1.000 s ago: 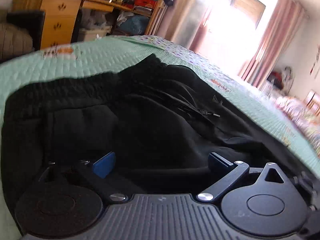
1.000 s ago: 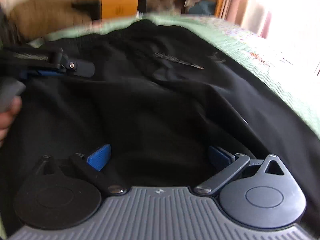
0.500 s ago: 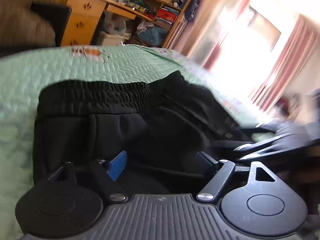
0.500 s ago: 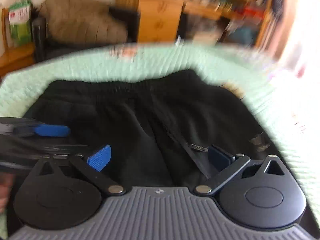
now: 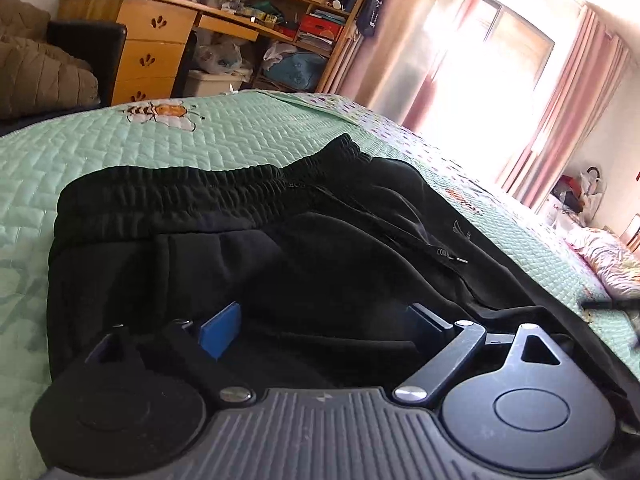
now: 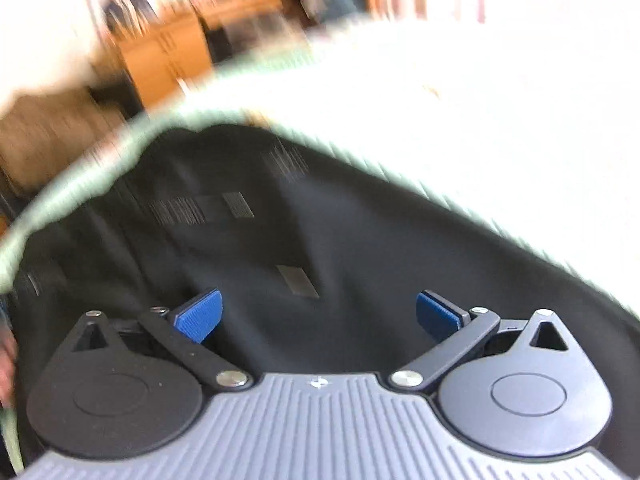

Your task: Fold clothes

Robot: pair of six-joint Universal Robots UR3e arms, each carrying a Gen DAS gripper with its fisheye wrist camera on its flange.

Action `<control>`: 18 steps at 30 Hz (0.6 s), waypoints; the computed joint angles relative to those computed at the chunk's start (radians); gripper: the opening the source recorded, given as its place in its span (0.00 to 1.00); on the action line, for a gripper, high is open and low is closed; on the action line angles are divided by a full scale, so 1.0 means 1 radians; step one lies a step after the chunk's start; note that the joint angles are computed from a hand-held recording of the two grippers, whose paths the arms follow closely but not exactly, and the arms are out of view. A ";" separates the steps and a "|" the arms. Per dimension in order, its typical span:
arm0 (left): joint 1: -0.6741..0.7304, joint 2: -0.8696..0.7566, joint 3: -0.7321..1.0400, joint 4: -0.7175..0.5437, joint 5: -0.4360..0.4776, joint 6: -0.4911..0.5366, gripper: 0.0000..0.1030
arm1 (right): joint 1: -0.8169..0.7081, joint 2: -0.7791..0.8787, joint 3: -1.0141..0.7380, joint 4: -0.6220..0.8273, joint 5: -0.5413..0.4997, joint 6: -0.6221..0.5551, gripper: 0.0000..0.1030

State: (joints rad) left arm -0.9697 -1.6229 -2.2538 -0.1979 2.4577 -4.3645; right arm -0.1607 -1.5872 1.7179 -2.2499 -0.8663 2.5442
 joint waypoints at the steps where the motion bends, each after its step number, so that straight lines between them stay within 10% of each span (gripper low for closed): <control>1: -0.003 -0.007 0.013 -0.022 0.007 -0.003 0.88 | 0.078 0.083 -0.070 -0.071 -0.041 0.045 1.00; 8: -0.021 -0.008 0.086 -0.179 0.023 -0.022 0.89 | 0.401 0.607 -0.678 0.009 -0.400 0.074 0.99; 13: -0.012 0.016 0.087 -0.195 -0.001 0.006 0.91 | 0.067 0.394 -0.400 0.082 -0.283 0.039 1.00; 18: -0.030 0.007 0.128 -0.251 0.024 -0.001 0.91 | -0.169 -0.028 -0.009 0.032 -0.431 0.063 0.93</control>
